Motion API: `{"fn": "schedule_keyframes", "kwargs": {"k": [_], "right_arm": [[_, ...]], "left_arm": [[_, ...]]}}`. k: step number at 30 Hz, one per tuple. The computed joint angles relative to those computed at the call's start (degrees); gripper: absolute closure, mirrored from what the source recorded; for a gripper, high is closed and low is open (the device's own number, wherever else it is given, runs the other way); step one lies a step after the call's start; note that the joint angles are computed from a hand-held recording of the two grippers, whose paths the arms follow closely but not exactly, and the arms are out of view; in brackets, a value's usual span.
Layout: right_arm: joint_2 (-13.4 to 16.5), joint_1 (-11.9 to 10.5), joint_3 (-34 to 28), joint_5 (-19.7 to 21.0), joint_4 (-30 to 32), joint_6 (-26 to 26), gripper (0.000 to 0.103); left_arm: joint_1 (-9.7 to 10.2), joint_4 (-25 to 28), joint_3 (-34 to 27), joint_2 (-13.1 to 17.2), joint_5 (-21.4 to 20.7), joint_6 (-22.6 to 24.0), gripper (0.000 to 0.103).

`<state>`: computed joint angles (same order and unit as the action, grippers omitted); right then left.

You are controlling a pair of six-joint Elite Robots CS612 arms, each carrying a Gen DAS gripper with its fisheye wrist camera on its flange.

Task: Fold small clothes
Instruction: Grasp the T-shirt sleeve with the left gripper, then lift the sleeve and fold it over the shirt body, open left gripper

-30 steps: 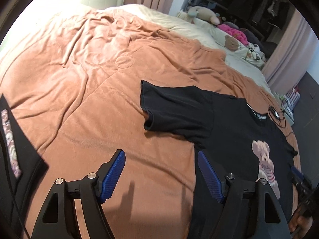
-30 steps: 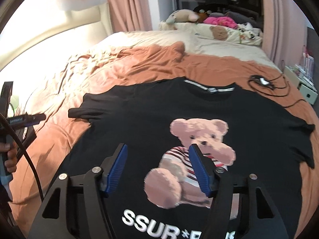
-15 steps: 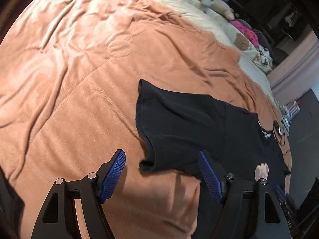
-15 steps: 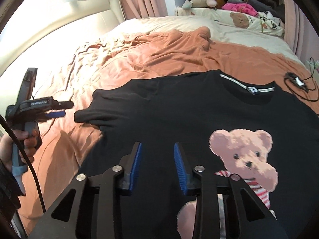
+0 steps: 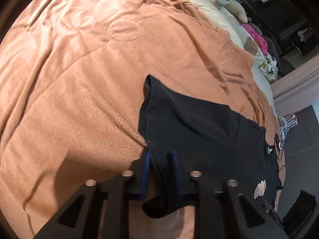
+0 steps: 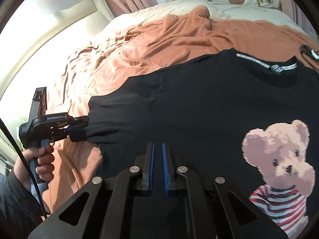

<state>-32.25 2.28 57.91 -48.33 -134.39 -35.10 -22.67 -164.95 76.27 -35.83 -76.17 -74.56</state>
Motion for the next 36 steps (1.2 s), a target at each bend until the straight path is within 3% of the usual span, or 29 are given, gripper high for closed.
{"fn": "schedule_keyframes", "kwargs": {"k": [3,9,16,20,23,30,36], "right_arm": [[1.32,0.49,-2.52,1.03,4.46,0.07,0.101],[3.77,1.49,-6.65,2.26,10.26,1.25,0.101],[5.74,2.78,-10.16,2.31,14.94,0.24,0.101],[7.9,3.22,-14.0,4.04,19.0,1.93,0.103],[9.93,3.85,-17.09,2.2,21.52,4.11,0.103],[10.98,2.94,-20.08,5.94,25.13,4.0,0.103],[11.57,1.79,-22.12,5.62,26.61,3.74,0.103]], "left_arm": [[-0.09,2.15,-0.45,-0.51,0.26,2.97,0.093],[0.05,-1.53,-0.12,-1.0,-2.58,4.46,0.096],[0.01,-2.57,-1.95,-0.88,-1.11,7.36,0.1],[-0.21,-2.61,-4.07,-0.68,-0.42,9.99,0.1],[-0.41,-3.03,-5.39,-0.47,-0.7,11.09,0.1],[-1.21,-1.26,-9.33,0.49,-0.94,14.78,0.1],[-1.99,1.23,-14.81,2.72,-1.92,17.33,0.1]]}}
